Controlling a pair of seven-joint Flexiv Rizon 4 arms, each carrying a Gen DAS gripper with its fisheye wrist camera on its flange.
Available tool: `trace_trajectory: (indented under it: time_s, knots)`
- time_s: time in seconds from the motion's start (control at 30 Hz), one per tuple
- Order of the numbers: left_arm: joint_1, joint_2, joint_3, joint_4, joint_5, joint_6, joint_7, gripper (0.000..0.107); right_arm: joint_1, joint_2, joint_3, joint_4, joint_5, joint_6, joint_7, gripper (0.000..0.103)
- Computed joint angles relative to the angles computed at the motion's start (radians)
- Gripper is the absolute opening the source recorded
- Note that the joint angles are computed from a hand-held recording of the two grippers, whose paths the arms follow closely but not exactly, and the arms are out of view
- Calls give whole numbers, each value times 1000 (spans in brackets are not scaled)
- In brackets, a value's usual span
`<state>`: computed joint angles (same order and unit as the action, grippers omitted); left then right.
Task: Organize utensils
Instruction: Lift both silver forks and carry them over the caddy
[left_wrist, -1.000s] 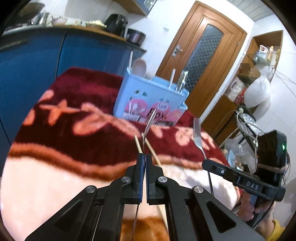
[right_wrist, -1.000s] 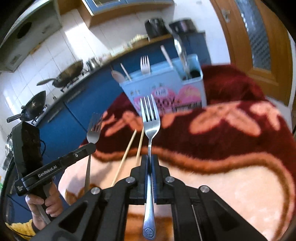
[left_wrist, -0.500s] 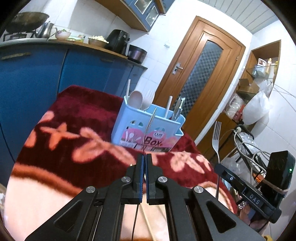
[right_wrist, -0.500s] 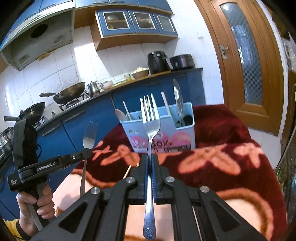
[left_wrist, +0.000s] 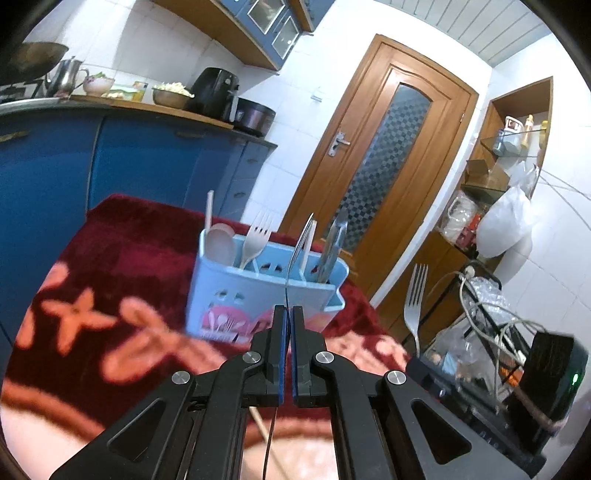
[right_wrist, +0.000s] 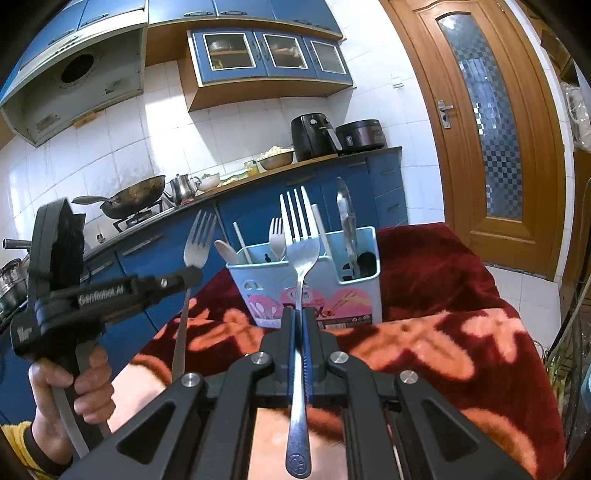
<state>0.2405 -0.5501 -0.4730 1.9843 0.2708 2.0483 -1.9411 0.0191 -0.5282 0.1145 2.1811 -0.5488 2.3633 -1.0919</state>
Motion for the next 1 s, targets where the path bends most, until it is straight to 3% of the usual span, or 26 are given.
trace_trajectory:
  time_s: [0.37, 0.83, 1.0]
  knots:
    - [-98, -76, 68, -209, -88, 12, 48, 1, -38, -51, 0, -78, -70, -10, 60, 5]
    - [-341, -226, 313, -449, -321, 163, 199, 1, -33, -92, -11, -149, -74, -29, 49, 5]
    - [-341, -277, 306, -471, -353, 182, 222, 1, -19, -104, -19, -201, -55, -40, 42, 5]
